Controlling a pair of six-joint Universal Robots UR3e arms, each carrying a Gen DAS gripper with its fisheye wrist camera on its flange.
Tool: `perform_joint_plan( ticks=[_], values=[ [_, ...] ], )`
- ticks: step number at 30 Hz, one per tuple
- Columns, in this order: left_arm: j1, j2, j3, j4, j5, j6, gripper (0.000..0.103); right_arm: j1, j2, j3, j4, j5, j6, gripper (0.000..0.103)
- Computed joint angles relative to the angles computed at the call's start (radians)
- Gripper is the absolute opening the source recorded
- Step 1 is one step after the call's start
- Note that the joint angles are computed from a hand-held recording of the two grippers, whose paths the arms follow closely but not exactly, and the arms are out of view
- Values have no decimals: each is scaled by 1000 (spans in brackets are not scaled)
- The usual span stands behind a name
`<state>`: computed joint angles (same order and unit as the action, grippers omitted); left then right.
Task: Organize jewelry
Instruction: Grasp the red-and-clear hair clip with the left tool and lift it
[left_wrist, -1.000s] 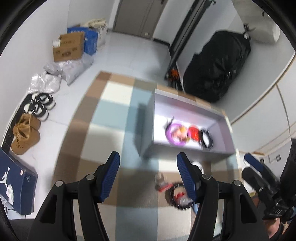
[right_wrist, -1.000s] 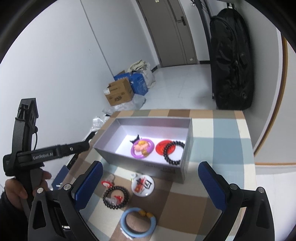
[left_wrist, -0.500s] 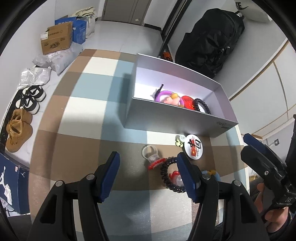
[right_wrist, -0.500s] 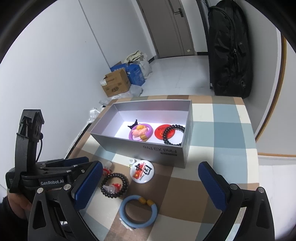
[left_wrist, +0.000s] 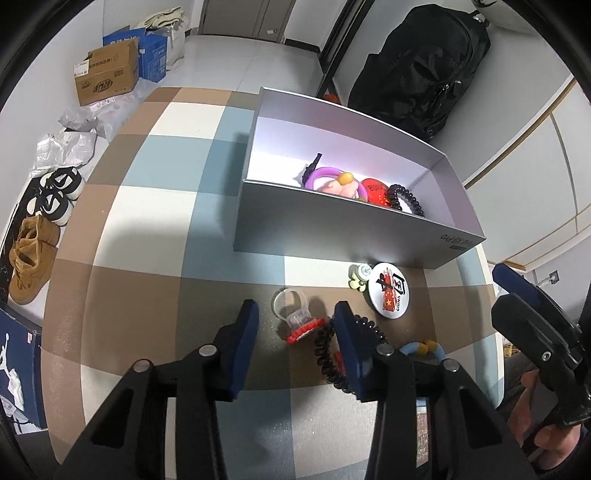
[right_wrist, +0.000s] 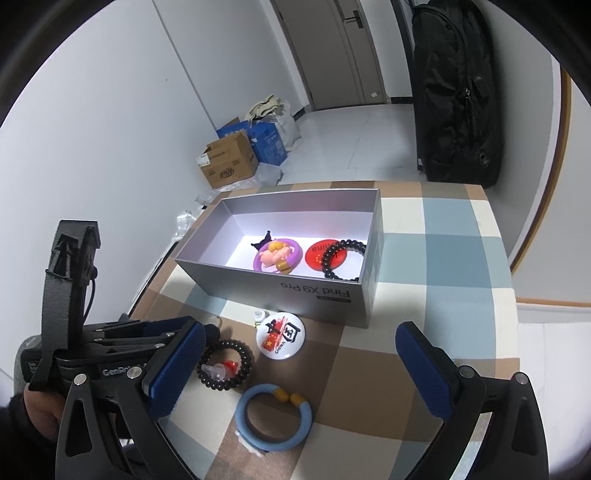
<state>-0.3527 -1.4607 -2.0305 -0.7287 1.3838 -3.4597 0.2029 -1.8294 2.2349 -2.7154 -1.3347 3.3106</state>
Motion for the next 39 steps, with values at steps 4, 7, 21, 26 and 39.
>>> perform_joint_plan(
  ticks=[4, 7, 21, 26, 39],
  values=[
    [-3, -1, -10, 21, 13, -1, 20, -1, 1, 1, -1, 2, -1, 103],
    [-3, 4, -9, 16, 13, 5, 16, 0, 3, 0, 4, 2, 3, 103],
    [49, 30, -11, -13, -48, -14, 14, -27, -7, 13, 18, 45, -5, 103],
    [70, 75, -29, -1, -70, -28, 14, -15, -9, 17, 14, 88, -35, 103],
    [175, 224, -100, 0, -172, -52, 14, 83, 165, -84, 71, 188, -93, 98]
  ],
)
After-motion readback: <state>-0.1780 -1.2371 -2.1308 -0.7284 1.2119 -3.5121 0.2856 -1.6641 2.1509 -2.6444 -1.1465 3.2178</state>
